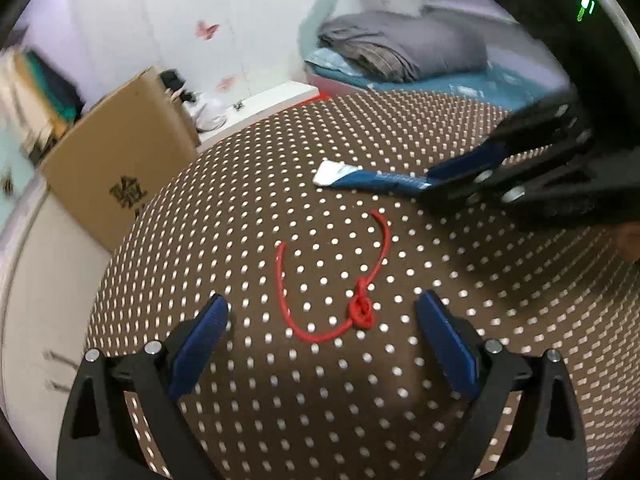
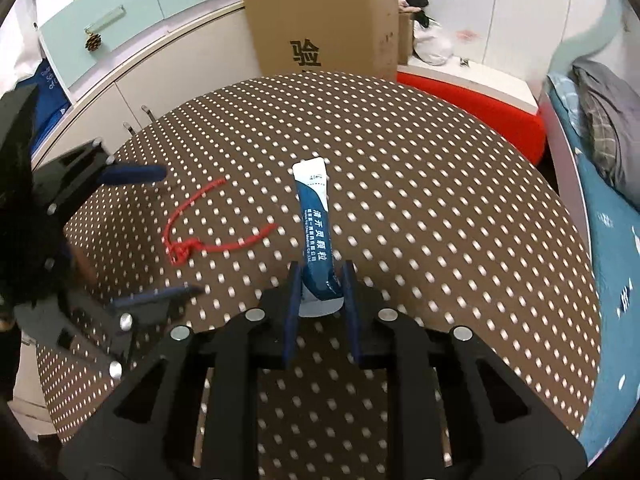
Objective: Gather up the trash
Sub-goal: 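Grasp the blue-white toothpaste tube with the right gripper while the left grasps the red string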
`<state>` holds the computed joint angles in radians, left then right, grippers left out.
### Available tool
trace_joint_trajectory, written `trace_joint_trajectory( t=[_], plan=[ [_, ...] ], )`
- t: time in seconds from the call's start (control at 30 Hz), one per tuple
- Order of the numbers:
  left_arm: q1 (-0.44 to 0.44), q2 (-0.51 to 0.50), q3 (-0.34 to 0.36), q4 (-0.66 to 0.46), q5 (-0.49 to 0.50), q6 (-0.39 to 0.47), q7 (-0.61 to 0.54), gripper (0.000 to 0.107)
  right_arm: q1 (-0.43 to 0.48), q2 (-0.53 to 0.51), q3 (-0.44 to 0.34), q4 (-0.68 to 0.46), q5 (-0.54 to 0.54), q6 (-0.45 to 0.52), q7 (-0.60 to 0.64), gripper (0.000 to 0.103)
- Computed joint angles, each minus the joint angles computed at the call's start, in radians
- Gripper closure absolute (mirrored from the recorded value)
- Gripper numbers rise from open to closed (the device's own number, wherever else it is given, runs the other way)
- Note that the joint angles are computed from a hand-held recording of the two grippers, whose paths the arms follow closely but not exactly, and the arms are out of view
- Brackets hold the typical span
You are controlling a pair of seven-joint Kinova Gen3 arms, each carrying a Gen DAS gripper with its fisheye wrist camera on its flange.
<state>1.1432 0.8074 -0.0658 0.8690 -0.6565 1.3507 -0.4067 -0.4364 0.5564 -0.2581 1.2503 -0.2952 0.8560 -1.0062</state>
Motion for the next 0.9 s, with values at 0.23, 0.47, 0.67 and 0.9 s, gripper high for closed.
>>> trace_joint_trajectory(
  t=[0.23,0.47,0.67,0.9],
  plan=[
    [-0.081,-0.109,0.069,0.153,0.085,-0.221,-0.065,0.079,0.016,0.001,-0.010,0.000,-0.017,-0.010,0.018,0.064],
    [-0.039,-0.121,0.051,0.171,0.100,-0.212,0.051,0.101,-0.045,0.017,0.013,-0.019,0.036,-0.040,-0.005,0.088],
    [0.033,-0.121,0.030,0.165,0.044,-0.174,0.214,0.101,0.077,-0.050,-0.052,0.106,-0.082,-0.097,0.059,0.089],
    [0.093,-0.064,0.014,0.007,-0.028,-0.060,0.285,0.101,0.256,-0.168,-0.084,0.251,-0.282,-0.152,0.211,0.089]
  ],
)
